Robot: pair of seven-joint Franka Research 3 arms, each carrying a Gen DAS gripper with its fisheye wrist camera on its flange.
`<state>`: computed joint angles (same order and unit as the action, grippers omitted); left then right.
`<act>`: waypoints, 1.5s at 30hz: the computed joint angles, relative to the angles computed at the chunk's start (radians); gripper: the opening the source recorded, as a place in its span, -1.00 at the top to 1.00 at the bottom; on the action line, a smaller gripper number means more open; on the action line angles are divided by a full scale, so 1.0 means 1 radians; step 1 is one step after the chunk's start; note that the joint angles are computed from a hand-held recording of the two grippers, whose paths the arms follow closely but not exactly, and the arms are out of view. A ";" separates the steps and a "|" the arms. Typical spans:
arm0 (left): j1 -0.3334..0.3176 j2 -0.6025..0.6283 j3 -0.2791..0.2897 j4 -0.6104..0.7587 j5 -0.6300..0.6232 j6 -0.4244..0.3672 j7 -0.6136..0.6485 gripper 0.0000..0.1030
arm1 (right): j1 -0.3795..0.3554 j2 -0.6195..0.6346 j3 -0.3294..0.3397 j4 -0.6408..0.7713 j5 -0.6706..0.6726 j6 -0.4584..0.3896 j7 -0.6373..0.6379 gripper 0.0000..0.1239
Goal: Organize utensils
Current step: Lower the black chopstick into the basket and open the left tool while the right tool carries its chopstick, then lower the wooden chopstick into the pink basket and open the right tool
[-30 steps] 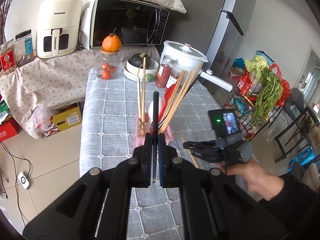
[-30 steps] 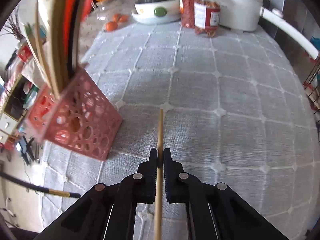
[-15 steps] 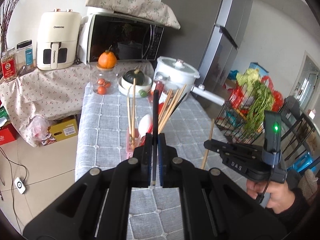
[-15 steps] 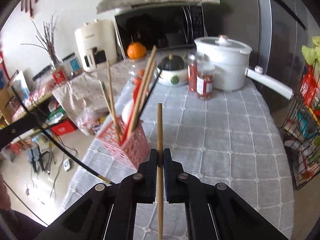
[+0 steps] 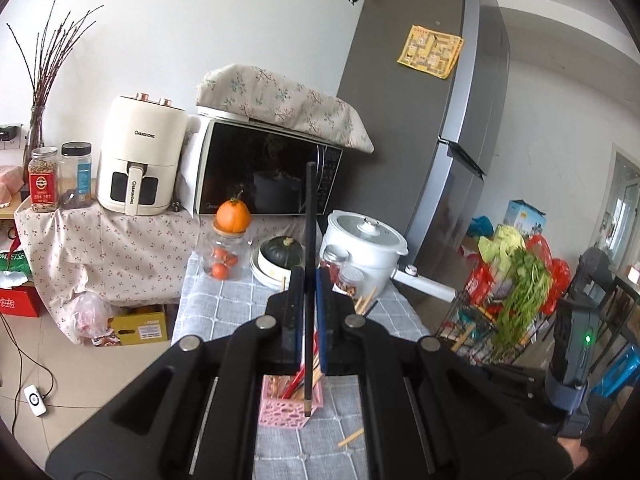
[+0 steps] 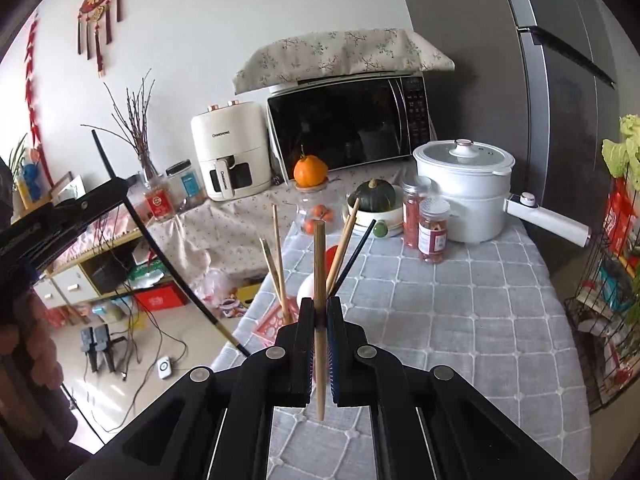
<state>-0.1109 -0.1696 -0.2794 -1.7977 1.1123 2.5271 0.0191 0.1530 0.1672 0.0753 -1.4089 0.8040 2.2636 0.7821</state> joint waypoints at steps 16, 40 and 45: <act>-0.089 0.207 0.056 0.182 -0.086 -0.209 0.230 0.88 | -0.007 0.024 0.003 0.019 -0.008 0.004 0.027 0.90; -0.073 0.098 0.082 0.008 -0.494 -0.141 0.382 -0.98 | -0.022 0.047 0.024 0.083 0.088 0.019 0.035 0.90; -0.056 0.038 0.073 -0.077 -0.580 -0.154 0.392 -0.99 | -0.016 0.063 0.036 0.107 0.135 0.054 0.039 0.90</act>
